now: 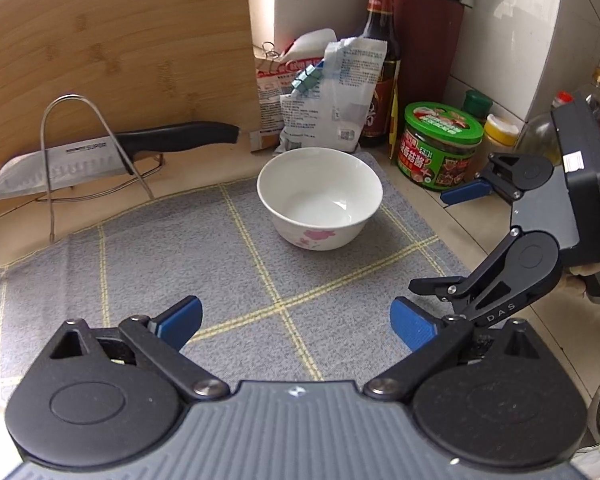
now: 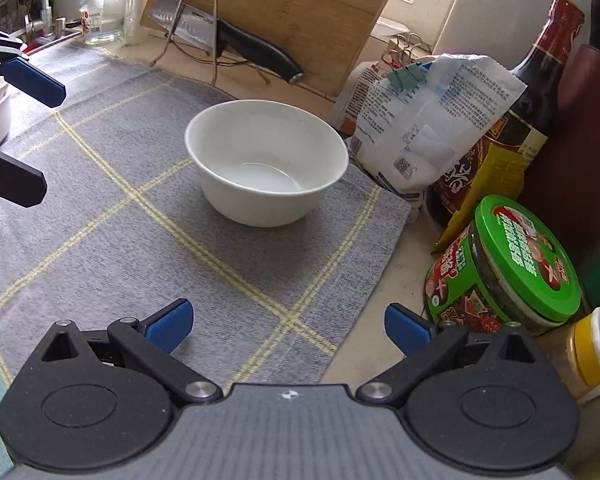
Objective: Organize plates and bowls
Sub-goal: 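Move both grippers toward the pink-flowered bowl by the sauce jar, then close the left gripper on the pink-flowered bowl's rim while the right gripper grips it too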
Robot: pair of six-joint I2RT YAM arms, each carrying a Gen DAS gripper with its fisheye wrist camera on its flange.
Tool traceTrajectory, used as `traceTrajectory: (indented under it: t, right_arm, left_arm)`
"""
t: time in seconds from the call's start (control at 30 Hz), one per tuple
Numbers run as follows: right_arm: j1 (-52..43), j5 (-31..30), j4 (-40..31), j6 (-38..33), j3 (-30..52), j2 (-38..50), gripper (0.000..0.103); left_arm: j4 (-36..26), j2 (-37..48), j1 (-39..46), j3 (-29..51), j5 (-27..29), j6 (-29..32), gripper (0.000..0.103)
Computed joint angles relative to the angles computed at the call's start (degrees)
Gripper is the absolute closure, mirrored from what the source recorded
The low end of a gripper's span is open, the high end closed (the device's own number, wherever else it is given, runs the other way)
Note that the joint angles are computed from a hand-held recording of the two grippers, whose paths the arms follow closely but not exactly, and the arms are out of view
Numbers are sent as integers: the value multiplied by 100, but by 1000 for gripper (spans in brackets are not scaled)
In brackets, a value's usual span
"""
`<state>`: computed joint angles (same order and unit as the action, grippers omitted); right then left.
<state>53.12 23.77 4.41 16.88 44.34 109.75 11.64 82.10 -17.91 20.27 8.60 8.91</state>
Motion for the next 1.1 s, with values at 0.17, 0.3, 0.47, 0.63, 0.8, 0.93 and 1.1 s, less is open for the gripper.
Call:
traceTrajectory:
  t: [0.17,0.3,0.47,0.63,0.8,0.93,1.1]
  right_arm:
    - [-301,-312,191,-363,8,95,0]
    - [-510,-592,259,-658,130,194,0]
    - [-688,-872,301,-989,350,351,0]
    - [-836,-1071,274,-1316,591,492,0]
    - [-918,-1269,291,-1579,806,583,0]
    - [-960,-1418,260,-1891,993,653,0]
    - [-1010,-1540,118,-2299,1250,740,3]
  left_arm:
    - [-20,716,-97,486,32,303,3]
    - [-123,1161,-175,859,-19,713,3]
    - [-313,1718,-179,1334,24,1172,3]
    - [-489,2050,-203,1684,35,1532,3]
    - [-627,2223,-198,1961,25,1886,4]
    - [-644,2460,-173,2189,22,2213,5]
    - [-586,2665,-95,2384,269,2477,10]
